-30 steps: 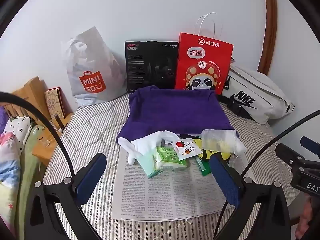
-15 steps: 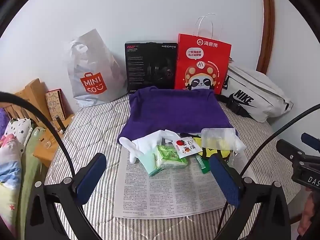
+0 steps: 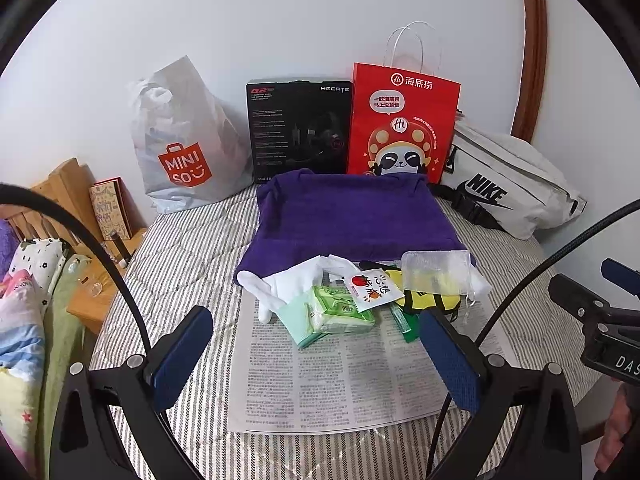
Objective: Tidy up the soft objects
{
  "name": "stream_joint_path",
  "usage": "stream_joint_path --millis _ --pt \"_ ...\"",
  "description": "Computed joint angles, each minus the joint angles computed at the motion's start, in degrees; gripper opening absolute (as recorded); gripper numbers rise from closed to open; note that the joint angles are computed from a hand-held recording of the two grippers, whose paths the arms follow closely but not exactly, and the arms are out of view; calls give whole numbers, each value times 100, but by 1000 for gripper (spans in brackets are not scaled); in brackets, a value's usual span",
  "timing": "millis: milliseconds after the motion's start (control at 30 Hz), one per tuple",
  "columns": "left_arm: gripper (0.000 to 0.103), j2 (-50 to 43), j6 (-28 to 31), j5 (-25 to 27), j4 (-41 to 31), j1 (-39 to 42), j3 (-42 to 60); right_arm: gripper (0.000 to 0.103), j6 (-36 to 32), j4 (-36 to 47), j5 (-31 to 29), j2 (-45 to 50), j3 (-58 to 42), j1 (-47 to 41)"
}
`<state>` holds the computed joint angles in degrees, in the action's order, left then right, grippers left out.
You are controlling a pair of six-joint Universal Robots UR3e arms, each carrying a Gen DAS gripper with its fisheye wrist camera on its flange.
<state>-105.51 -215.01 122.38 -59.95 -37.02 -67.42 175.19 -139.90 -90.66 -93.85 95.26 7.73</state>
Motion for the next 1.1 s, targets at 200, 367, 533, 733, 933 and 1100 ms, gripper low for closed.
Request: stream_joint_path --millis 200,367,533,733,933,1100 --pt "103 -8 -50 3 -48 5 26 103 14 -34 -21 15 20 46" --pt "103 12 -13 -20 -31 27 6 103 29 -36 -30 29 7 73" --pt "103 40 -12 -49 -28 63 -34 103 31 -32 -54 12 11 106" --pt "103 70 -27 -40 -20 68 -84 103 22 -17 -62 6 -9 148" --pt "103 109 -31 -46 -12 69 -141 103 25 42 -74 42 -76 165" --pt "103 143 -66 -28 -15 64 -186 103 17 25 -51 37 -53 154"
